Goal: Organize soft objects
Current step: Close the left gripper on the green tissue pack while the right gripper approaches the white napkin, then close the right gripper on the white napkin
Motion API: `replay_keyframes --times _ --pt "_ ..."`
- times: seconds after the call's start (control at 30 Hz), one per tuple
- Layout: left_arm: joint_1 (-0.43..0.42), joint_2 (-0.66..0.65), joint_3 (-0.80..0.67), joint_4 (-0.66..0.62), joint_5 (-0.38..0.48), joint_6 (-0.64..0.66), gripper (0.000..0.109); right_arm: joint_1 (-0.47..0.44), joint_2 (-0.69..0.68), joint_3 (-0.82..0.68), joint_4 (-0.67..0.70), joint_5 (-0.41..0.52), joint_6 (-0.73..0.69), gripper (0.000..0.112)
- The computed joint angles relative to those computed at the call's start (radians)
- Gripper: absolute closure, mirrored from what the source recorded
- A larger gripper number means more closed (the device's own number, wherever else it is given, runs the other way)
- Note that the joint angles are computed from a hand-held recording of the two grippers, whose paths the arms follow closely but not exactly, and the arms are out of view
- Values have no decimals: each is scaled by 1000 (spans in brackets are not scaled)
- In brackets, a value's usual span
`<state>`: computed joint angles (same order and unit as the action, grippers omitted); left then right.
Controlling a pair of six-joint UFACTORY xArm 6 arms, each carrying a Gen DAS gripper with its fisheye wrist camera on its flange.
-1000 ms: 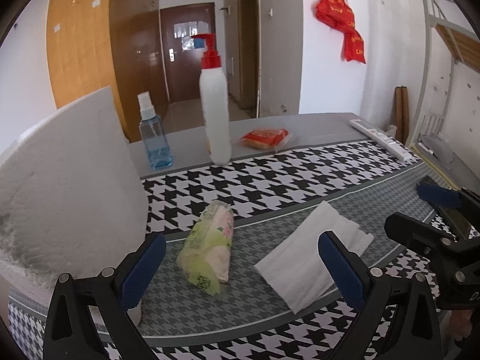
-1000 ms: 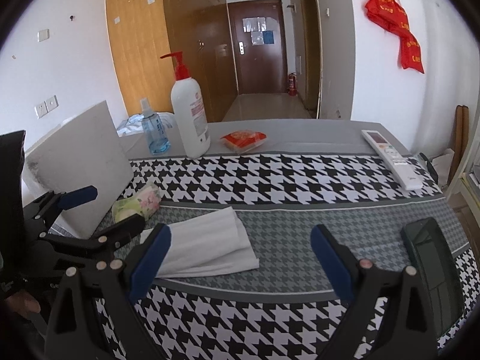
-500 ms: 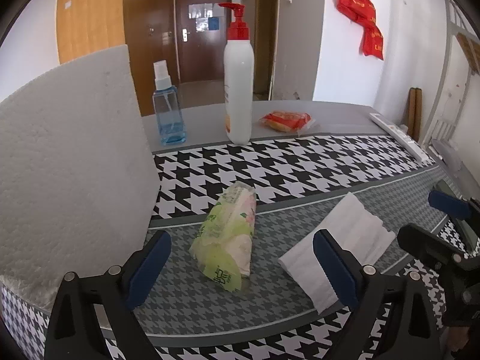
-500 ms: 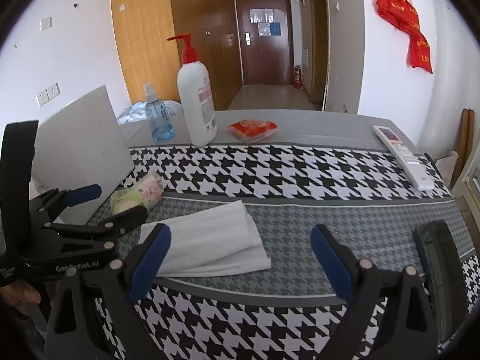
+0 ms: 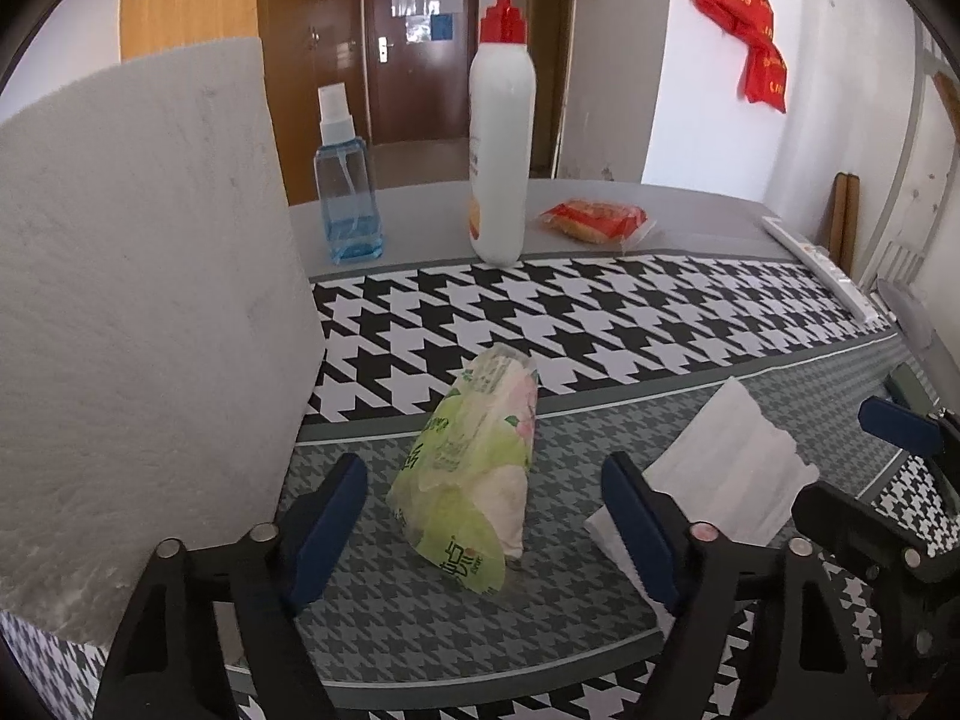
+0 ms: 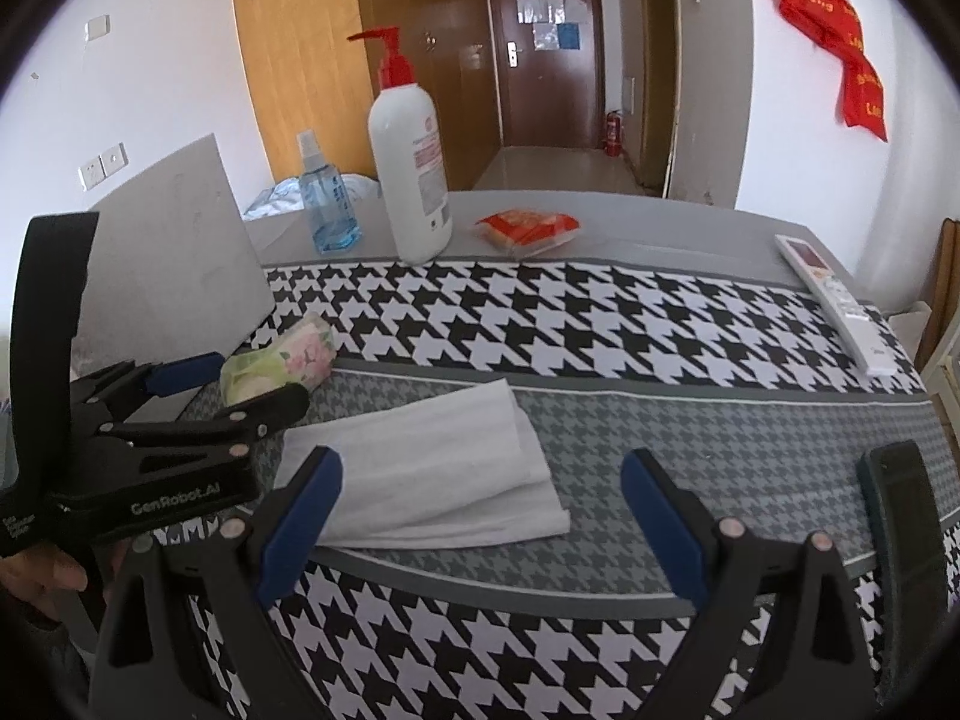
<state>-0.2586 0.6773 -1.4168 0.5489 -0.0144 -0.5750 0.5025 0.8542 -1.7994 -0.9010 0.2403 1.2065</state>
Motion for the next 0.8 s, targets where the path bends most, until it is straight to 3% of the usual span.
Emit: replay_keyframes --times 0.07,0.3,0.43,0.5,0.8 --pt "-6 3 3 -82 4 71 32 1 8 -6 39 -5 -44 16" --pt "2 9 -6 -37 17 25 36 15 51 -58 188 21 -206 16" --pt "-9 12 -3 -142 29 122 41 20 69 -79 249 30 -274 16" --pt "-5 12 -4 -104 31 86 44 21 75 -85 279 33 -304 17" --pt "-20 14 2 -271 36 234 53 26 100 -104 413 41 -427 22"
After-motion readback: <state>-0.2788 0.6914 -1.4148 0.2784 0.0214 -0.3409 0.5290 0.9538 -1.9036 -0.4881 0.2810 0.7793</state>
